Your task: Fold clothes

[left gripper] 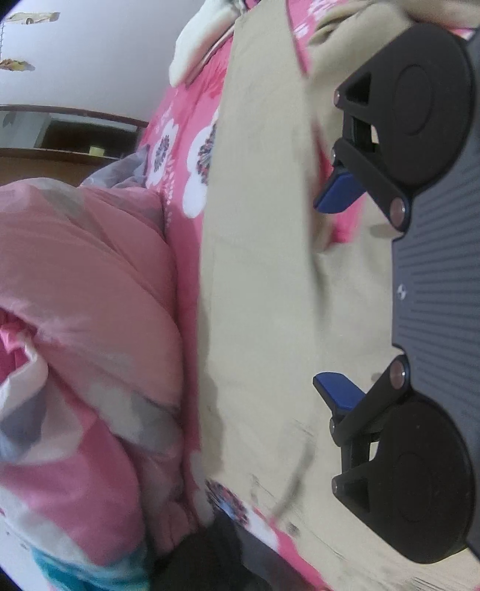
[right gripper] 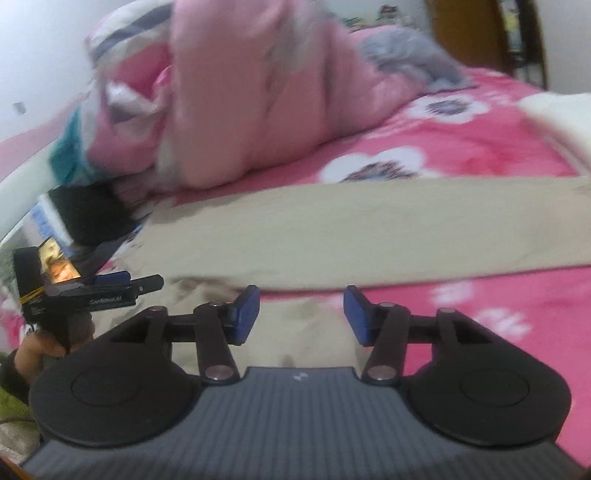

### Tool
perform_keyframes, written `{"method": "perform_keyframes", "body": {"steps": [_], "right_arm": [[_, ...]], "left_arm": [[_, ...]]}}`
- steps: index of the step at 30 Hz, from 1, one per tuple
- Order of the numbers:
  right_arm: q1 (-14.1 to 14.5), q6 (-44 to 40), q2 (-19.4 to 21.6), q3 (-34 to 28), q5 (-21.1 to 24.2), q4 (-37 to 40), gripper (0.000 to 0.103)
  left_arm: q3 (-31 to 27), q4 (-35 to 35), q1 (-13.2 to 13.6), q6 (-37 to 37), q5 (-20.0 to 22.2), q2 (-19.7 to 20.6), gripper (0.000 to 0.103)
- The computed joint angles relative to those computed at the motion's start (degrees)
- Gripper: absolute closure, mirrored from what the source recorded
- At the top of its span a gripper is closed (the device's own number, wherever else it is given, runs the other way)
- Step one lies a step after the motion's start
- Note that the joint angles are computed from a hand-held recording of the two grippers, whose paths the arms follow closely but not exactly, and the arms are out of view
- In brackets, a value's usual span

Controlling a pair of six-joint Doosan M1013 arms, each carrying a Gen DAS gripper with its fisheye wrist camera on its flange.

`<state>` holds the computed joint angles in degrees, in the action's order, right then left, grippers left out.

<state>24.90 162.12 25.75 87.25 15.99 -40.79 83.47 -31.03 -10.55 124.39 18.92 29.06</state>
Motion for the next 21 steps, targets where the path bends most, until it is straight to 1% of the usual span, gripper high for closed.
{"method": "perform_keyframes", "body": {"steps": [2,4,5,6,8,11,13,14,16,17,18,19,21], "right_arm": [[0.6,-1.9,0.8,-0.3,-2.0,2.7,0.052],[1.3,-2.9,0.5,0.6,-4.3,5.1,0.052],[1.8,-1.1,0.3,1.0,-4.3,3.5,0.051],[2.4,1.8,0.1,1.4,-3.5,0.4,0.051],[3.9,8.1,-0.9,2.4,0.6,-5.4,0.047],[5.3,14.1,-2.4,4.3,7.3,-9.0,0.045],[5.9,18.3,-3.3,5.7,10.1,-10.7,0.044],[6.2,19.8,-3.5,6.1,10.6,-11.1,0.044],[6.7,22.3,-3.7,6.5,10.5,-11.9,0.043],[6.9,22.3,-3.6,6.3,10.4,-11.9,0.041],[7.4,20.6,-3.0,5.5,10.7,-11.3,0.039],[7.8,18.5,-2.2,4.4,11.3,-10.5,0.035],[8.7,12.6,-0.3,1.7,13.6,-7.3,0.031]], "left_arm": [[2.6,0.0,0.6,-0.4,-0.3,-1.7,0.009],[5.1,-1.4,1.3,0.0,-0.8,-3.3,0.009],[6.2,-2.9,1.8,0.7,-0.7,-3.9,0.009],[7.3,-4.6,2.3,1.6,-0.4,-4.5,0.009],[9.4,-7.3,3.5,2.6,0.4,-5.7,0.009],[12.0,-7.1,5.2,-0.4,1.5,-6.8,0.009],[13.3,-8.6,6.3,-1.0,1.7,-7.2,0.009],[13.9,-10.0,6.7,-0.7,1.4,-7.3,0.009],[14.5,-16.5,7.6,2.3,0.8,-7.1,0.009],[14.7,-21.0,8.0,4.6,0.6,-7.0,0.009],[14.9,-26.1,8.4,7.4,0.6,-6.9,0.009],[14.9,-29.8,8.6,9.2,0.4,-6.7,0.009],[14.8,-35.7,8.8,12.0,-0.3,-6.1,0.009]]}}
